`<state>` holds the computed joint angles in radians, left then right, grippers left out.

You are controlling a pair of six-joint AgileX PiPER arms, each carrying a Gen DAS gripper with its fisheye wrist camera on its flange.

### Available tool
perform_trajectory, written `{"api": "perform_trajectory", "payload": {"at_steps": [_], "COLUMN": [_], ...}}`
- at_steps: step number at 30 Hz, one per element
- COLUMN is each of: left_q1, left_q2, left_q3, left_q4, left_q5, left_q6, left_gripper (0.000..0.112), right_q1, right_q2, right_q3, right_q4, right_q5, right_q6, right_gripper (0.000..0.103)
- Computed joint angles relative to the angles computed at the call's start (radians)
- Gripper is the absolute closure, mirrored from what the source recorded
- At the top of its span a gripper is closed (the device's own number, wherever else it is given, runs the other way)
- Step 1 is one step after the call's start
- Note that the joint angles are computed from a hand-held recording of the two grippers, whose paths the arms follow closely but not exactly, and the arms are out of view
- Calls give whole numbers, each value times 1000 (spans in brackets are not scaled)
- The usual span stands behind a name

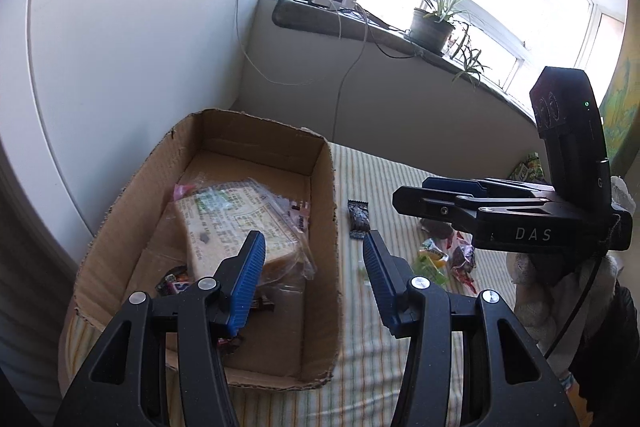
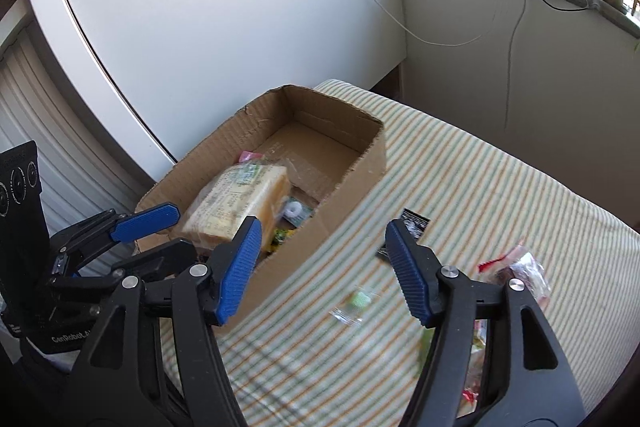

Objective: Organize snacks
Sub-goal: 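Grasp the red-sealed candy bag with the right tool while the left tool grasps the green packet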

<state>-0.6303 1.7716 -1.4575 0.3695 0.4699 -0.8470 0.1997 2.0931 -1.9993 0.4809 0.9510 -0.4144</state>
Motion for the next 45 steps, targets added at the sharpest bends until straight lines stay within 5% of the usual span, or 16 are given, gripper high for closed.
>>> {"api": "perform_trajectory", "payload": {"at_steps": [16, 36, 45], "left_q1": [-125, -128, -125], "left_q2": [215, 646, 653], "left_q3": [-254, -897, -908], "left_q4": [-171, -334, -313], "left_q5": [68, 428, 437], "left_q6": [161, 337, 349], "left_gripper": [64, 65, 86], "right_q1": [-246, -350, -323], "right_q2": [-156, -16, 8], "right_q3": [383, 317, 288], "right_q4": [26, 164, 150], "right_q5": [-151, 23, 28], "right_q6": [-195, -177, -160], "right_gripper": [36, 36, 42]}}
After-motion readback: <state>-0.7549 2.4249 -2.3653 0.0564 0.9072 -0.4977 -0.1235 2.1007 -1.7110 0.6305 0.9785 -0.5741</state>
